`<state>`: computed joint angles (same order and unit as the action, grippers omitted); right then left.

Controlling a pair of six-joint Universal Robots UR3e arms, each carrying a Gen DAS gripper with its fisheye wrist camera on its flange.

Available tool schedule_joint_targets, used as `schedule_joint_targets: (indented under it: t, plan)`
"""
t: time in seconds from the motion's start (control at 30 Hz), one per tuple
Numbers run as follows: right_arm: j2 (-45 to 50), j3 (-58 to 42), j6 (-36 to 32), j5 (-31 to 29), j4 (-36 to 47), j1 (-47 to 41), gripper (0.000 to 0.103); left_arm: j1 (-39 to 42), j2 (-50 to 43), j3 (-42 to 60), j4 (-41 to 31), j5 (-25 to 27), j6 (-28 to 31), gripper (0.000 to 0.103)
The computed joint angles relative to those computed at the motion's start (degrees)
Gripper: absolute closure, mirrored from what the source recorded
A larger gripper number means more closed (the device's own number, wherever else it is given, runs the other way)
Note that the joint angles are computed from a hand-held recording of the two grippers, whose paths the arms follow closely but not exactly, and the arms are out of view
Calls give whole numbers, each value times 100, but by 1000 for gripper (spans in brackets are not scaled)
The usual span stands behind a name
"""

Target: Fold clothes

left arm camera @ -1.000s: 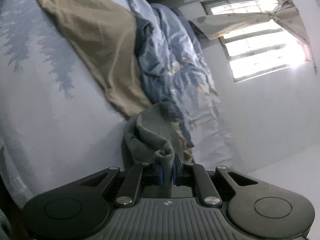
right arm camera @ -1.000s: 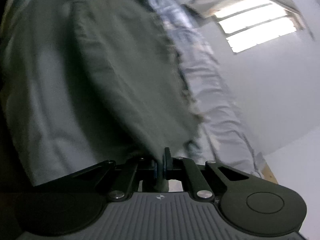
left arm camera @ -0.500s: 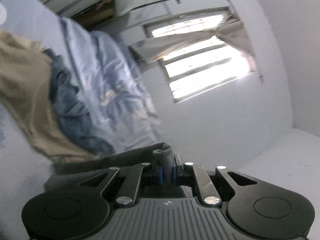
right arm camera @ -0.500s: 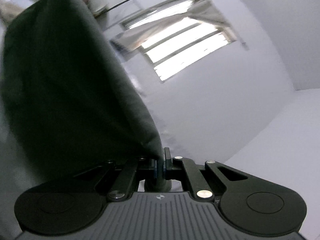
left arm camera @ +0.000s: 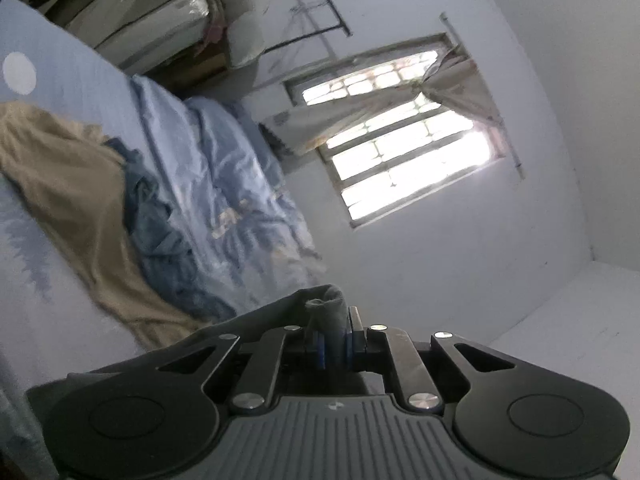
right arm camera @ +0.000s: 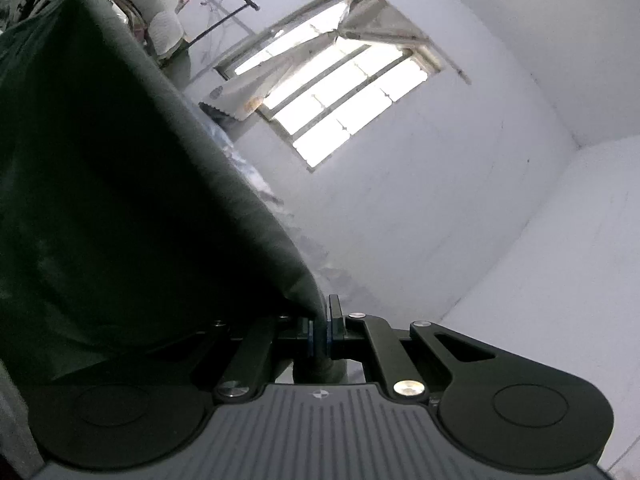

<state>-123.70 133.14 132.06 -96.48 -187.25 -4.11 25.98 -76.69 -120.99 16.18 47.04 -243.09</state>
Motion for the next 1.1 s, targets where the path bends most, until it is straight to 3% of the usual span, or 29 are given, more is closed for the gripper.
schedule_joint_targets:
  t: [0.13,0.27,0.4,0.53,0.9,1.03,1.1]
  plan:
    - [247,63,-38,227,65,-179,102,-284,-436,155,-209,325,248,97]
    - [1070,-307,-146,399,-243,-290,102,-739,-1352,889,-188,833,441,97]
    - [2256,-858,-266,747,-690,-566,101,-1176,-2579,2143,-471,1264,663,97]
    - [3702,-1905,-371,820,-642,-652,101,-1535,-3842,3700,-1207,1609,1029,97]
    - [7129,-5886,-402,804,1871,-720,100,-2028,-7679,9114,-4077,2212,1539,95]
    - [7680,-6869,115,867,2648,-787,96,-1997,-8701,10741,-4719,2219,1719,92]
    - [7676,-6975,342,963,2851,-858,89,-1933,-8907,10998,-4618,2145,1783,90]
